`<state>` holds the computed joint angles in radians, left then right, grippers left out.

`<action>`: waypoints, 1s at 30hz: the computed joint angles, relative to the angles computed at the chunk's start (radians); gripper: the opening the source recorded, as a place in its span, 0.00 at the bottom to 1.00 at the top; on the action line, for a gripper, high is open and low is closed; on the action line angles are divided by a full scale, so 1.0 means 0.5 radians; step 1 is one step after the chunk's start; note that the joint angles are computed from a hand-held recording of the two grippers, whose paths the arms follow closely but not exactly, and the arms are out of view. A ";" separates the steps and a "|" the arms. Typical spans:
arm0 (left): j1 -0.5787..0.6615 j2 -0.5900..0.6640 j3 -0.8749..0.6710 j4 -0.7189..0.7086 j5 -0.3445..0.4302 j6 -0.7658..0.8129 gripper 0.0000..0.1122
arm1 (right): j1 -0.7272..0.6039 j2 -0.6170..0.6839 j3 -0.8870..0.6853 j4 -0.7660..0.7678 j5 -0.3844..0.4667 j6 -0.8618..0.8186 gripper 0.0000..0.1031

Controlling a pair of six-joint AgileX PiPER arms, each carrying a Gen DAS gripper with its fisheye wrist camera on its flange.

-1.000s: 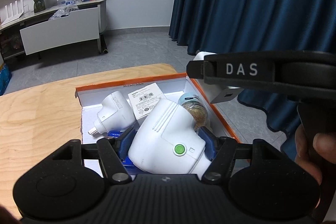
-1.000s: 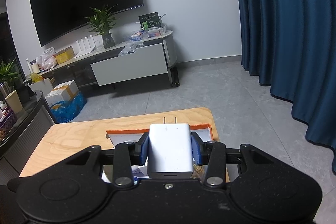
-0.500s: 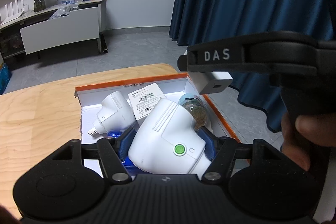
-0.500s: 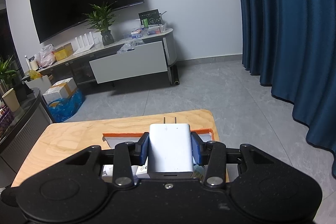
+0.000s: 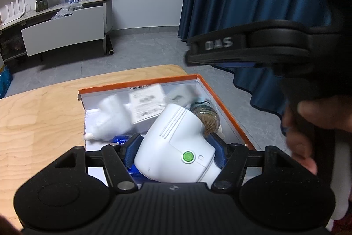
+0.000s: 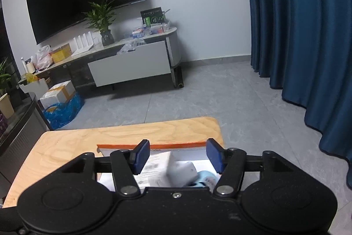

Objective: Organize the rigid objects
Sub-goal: 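Lower charger into the tray and open right tool while left tool lowers plug adapter, then lower the plug adapter into the tray and open the left tool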

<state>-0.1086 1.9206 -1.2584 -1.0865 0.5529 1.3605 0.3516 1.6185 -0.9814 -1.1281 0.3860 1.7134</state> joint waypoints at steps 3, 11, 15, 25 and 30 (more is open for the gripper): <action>-0.001 0.001 -0.001 0.007 0.002 -0.009 0.60 | 0.049 -0.136 0.133 -0.204 0.054 0.258 0.67; -0.029 -0.016 0.024 0.012 -0.014 -0.020 0.60 | 0.331 -0.471 0.452 -0.408 0.393 0.637 0.70; -0.043 -0.046 0.056 -0.004 -0.022 -0.001 0.60 | 0.438 -0.529 0.479 -0.311 0.517 0.590 0.74; -0.110 -0.088 0.063 0.097 -0.085 -0.116 0.76 | 0.700 -0.510 0.381 -0.130 0.882 0.460 0.79; -0.097 -0.171 0.135 0.112 -0.141 -0.138 0.86 | 0.788 -0.545 0.408 -0.098 0.965 0.503 0.81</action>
<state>-0.1571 1.8350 -1.1911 -1.0302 0.4825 1.2917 0.7455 1.3459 -0.7774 -1.1773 0.8683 1.9650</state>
